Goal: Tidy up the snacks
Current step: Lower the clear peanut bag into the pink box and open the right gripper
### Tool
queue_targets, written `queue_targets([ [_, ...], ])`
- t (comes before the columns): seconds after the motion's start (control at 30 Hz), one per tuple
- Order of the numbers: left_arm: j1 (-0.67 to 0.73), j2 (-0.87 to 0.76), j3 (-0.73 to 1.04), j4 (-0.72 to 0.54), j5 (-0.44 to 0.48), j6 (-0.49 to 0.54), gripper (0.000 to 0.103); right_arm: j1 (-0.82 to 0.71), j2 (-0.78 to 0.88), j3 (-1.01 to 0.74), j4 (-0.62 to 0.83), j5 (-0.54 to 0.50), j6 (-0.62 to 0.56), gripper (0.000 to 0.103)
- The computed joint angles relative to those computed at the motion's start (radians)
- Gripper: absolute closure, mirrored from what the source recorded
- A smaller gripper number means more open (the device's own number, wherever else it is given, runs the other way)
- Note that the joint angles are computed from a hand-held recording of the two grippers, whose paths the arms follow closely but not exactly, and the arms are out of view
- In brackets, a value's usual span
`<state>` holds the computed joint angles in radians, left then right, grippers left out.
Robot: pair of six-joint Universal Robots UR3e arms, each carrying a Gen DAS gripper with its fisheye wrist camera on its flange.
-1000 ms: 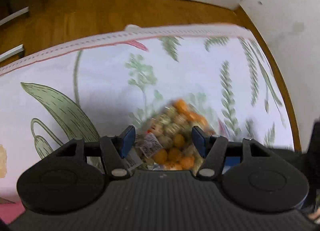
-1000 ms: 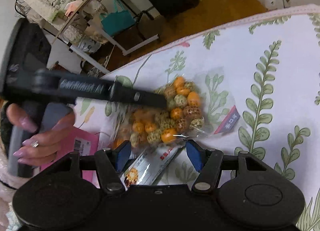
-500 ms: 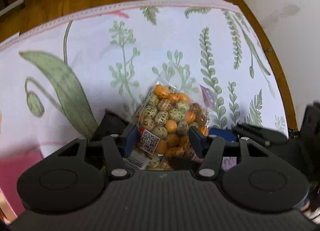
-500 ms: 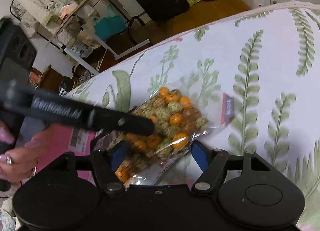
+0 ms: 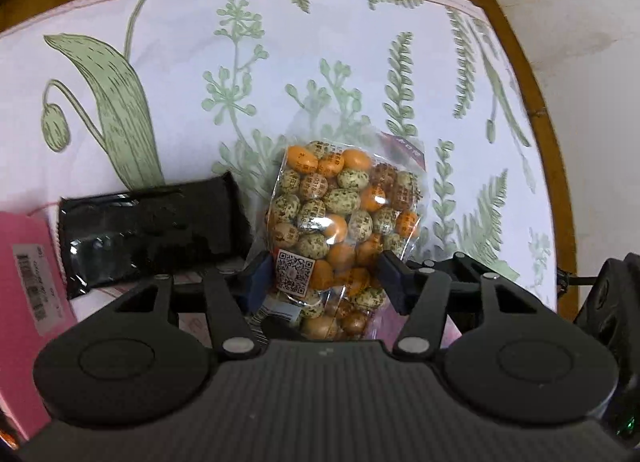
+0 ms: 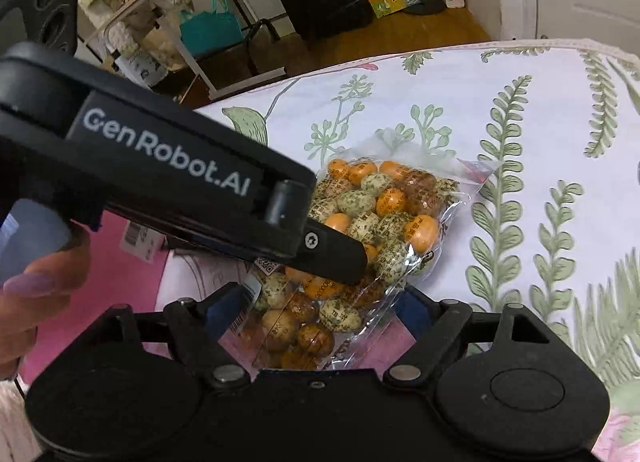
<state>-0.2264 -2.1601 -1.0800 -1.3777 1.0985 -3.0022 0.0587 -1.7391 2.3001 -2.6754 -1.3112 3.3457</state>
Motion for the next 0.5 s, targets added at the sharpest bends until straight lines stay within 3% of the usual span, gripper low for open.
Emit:
queue_targets([
  [0.03,0.005,0.015,-0.029,0.016,-0.008,0.005,0.047,-0.01,-0.015,0.006,0.012,0.013,-0.018,0.026],
  [0.13,0.012,0.062,-0.111,0.069,-0.027,-0.004,0.047,-0.081,-0.075,0.026,0.076,0.099,-0.051,0.033],
  [0.23,0.011,0.112,-0.166,0.085,-0.022,-0.011,0.047,-0.092,-0.12,0.017,0.145,0.116,-0.069,0.035],
  [0.5,0.034,0.286,-0.234,-0.072,-0.019,-0.003,0.047,-0.163,-0.35,-0.043,0.528,0.247,-0.104,0.036],
])
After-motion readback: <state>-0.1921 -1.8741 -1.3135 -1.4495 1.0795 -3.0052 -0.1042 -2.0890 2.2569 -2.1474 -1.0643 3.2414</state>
